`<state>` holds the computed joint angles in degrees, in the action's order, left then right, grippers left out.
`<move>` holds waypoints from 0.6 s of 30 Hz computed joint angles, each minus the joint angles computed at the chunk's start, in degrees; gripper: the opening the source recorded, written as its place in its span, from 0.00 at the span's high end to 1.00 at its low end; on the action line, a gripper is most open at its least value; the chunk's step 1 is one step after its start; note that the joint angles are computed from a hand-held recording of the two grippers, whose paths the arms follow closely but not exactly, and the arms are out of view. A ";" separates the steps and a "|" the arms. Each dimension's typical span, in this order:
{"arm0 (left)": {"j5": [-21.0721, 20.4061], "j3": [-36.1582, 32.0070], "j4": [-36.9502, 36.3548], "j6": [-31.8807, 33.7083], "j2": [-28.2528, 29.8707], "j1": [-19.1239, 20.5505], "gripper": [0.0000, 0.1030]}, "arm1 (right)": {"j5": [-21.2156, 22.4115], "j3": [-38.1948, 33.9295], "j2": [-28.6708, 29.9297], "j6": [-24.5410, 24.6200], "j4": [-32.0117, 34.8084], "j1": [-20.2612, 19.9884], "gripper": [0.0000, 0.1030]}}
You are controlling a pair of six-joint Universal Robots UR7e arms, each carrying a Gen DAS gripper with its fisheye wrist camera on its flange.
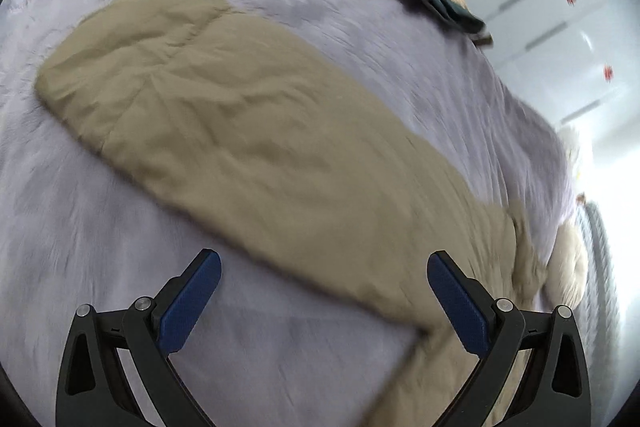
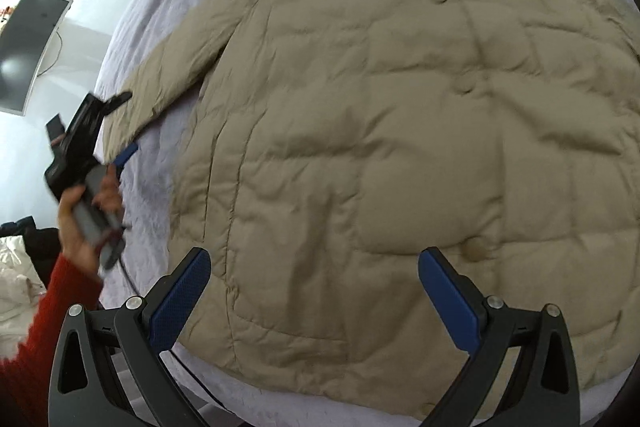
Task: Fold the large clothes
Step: 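Grasp the khaki jacket's sleeve cuff with the left tool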
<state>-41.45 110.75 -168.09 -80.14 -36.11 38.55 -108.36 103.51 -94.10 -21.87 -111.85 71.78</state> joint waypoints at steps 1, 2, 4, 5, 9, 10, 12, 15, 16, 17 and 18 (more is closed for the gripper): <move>0.36 0.41 -2.77 1.12 0.22 1.26 0.00 | -0.34 0.47 -0.06 -0.14 -0.15 0.12 0.00; 0.53 0.72 -5.02 2.02 0.33 2.21 0.00 | -0.70 0.75 -0.06 -0.16 -0.15 0.30 0.00; 1.15 1.10 -9.78 3.90 0.53 3.73 0.00 | -1.39 1.15 -0.04 0.06 -0.33 0.80 0.00; 1.85 1.10 -11.67 4.96 0.58 4.31 0.00 | -1.56 1.23 0.02 0.23 -0.51 1.00 0.00; 5.83 0.00 -11.11 6.88 0.28 4.73 0.09 | -1.84 1.18 0.37 0.47 -1.20 1.80 0.00; 6.78 -0.37 -9.75 7.16 -0.02 4.71 0.25 | -1.88 1.19 0.42 0.36 -1.30 1.96 0.00; 5.50 -0.68 -12.96 11.25 0.15 5.30 0.59 | -1.52 1.07 0.61 0.60 -1.24 2.34 0.00; 5.37 -2.13 -10.15 13.57 -0.05 5.50 0.87 | 0.29 0.59 0.34 -0.11 -0.15 1.78 0.00; 6.51 -3.02 -7.55 14.01 -0.19 5.01 0.87 | 0.72 0.78 -0.01 -0.39 -0.27 1.60 0.00; 7.68 -3.46 -6.21 15.09 -0.30 4.08 0.91 | 1.22 0.71 -0.19 -0.62 -0.39 1.46 0.00; 8.45 -3.95 -5.72 16.28 -0.27 3.16 0.91 | 1.85 0.56 -0.45 -0.99 -0.46 1.23 0.00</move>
<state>-33.00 106.80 -173.81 -63.86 -36.38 41.70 -106.51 104.07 -94.55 -22.86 -112.31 73.00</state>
